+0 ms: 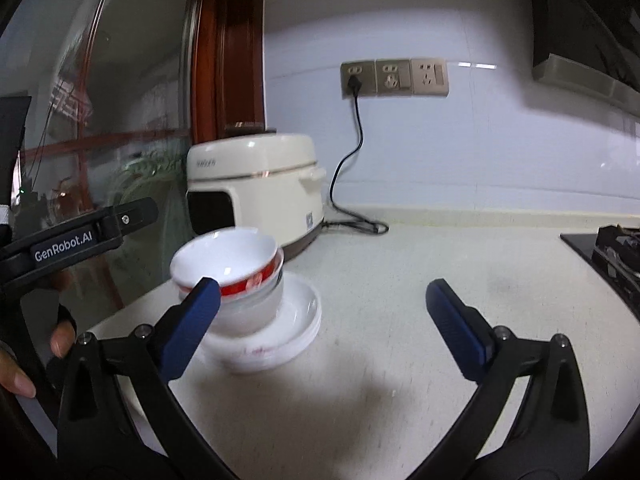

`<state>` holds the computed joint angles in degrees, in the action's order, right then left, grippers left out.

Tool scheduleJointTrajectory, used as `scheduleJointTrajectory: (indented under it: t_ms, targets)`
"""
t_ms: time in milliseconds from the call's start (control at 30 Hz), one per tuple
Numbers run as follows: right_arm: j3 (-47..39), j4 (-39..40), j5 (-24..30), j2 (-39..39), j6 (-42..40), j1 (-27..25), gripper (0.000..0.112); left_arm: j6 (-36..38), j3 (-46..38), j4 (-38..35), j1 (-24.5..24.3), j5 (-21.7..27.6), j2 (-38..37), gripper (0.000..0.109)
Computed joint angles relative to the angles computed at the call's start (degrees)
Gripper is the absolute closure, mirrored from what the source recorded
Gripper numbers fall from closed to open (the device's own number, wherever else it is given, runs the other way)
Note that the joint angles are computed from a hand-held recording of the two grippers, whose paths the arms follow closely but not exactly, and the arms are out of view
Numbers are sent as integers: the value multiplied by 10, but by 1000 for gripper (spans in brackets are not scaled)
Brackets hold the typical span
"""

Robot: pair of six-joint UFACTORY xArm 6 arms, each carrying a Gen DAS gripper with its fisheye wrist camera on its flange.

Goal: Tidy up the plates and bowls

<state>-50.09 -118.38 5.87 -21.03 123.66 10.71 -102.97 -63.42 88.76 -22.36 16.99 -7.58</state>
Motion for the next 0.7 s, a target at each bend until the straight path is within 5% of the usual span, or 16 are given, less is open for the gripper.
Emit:
scheduleJointTrajectory:
  t_ms: [367, 533, 700]
  targets:
    - [119, 25, 66, -80, 9, 48, 10, -110, 111, 113, -28, 3, -50, 6]
    - [168, -14, 135, -107, 51, 75, 10, -84, 107, 90, -30, -17, -6, 6]
    - [169, -21, 124, -88, 81, 56, 10, -67, 103, 71, -33, -16, 22, 6]
